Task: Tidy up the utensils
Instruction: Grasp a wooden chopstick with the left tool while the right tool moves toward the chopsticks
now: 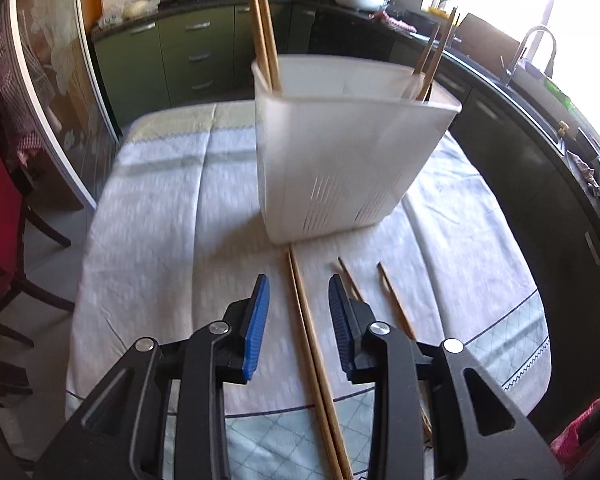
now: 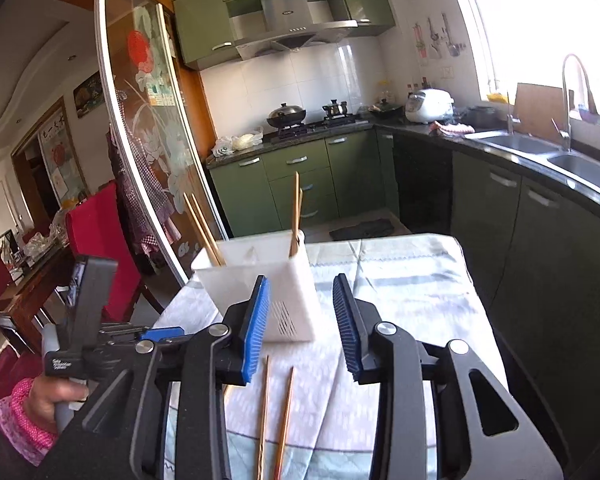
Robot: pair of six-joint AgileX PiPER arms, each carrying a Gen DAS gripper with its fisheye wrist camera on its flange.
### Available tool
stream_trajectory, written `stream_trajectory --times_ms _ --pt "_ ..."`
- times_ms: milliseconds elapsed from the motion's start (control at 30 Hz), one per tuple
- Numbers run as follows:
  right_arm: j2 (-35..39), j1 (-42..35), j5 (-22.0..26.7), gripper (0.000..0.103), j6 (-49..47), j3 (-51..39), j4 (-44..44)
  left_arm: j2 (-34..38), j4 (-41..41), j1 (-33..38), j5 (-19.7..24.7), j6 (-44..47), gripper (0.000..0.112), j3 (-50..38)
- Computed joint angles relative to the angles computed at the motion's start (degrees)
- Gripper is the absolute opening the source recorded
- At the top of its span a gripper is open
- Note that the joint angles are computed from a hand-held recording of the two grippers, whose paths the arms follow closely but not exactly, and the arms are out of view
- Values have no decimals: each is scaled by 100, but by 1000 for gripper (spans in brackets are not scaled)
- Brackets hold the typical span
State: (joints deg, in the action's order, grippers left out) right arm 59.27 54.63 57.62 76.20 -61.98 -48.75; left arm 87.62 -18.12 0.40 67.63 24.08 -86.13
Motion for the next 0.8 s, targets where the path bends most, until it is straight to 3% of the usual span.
stream_trajectory --times_ms 133,300,667,800 --pt "-644 161 -131 33 722 937 148 270 257 -125 -118 -239 20 315" --pt "-1086 -73 -411 34 889 1489 416 501 394 -159 -81 -419 17 381" --pt "-1059 -611 -1007 34 477 1495 968 574 616 -362 -109 -527 17 410" --pt "-1067 -553 -990 34 548 1468 946 590 796 -534 -180 -681 17 434"
